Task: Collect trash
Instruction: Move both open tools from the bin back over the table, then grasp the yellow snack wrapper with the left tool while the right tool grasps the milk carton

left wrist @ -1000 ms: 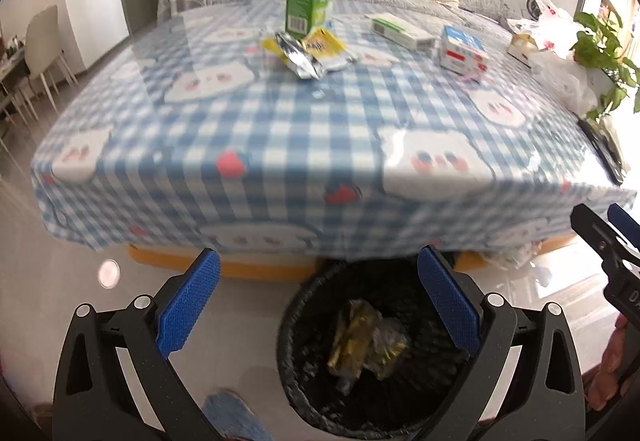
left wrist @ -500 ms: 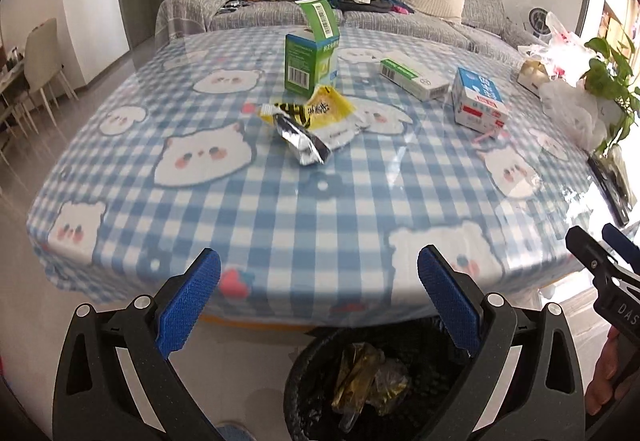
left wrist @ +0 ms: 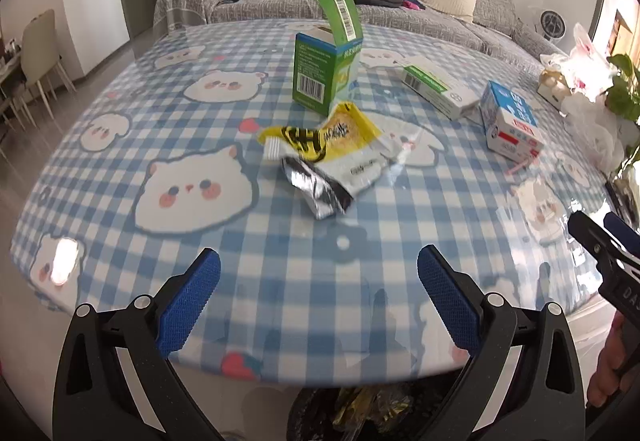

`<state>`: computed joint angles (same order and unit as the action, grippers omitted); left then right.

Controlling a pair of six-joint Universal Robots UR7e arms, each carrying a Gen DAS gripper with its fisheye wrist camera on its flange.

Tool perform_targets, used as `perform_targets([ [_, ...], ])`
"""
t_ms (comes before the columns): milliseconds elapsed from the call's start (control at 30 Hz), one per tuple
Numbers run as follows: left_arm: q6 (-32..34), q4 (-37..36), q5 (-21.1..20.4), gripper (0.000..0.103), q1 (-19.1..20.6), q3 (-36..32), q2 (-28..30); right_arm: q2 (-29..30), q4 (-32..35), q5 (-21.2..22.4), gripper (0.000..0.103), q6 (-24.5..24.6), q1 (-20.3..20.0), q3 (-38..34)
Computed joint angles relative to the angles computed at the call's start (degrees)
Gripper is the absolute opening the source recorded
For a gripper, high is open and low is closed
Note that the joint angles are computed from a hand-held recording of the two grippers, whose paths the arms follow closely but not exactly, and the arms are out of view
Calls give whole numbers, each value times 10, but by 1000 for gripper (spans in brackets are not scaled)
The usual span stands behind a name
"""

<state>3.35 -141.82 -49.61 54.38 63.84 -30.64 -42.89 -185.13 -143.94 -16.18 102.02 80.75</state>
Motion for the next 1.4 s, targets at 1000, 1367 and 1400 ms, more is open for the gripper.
perform_targets([
  [1000,-5,276,1,93,32,-482,248,114,181,10,95,41,-50,-268],
  [1367,-4,292,13,50,23,-489,255,134,213,0,86,64,-53,-301],
  [1400,-6,297,9,47,24,-496,257,135,215,-1,82,67,-53,-302],
])
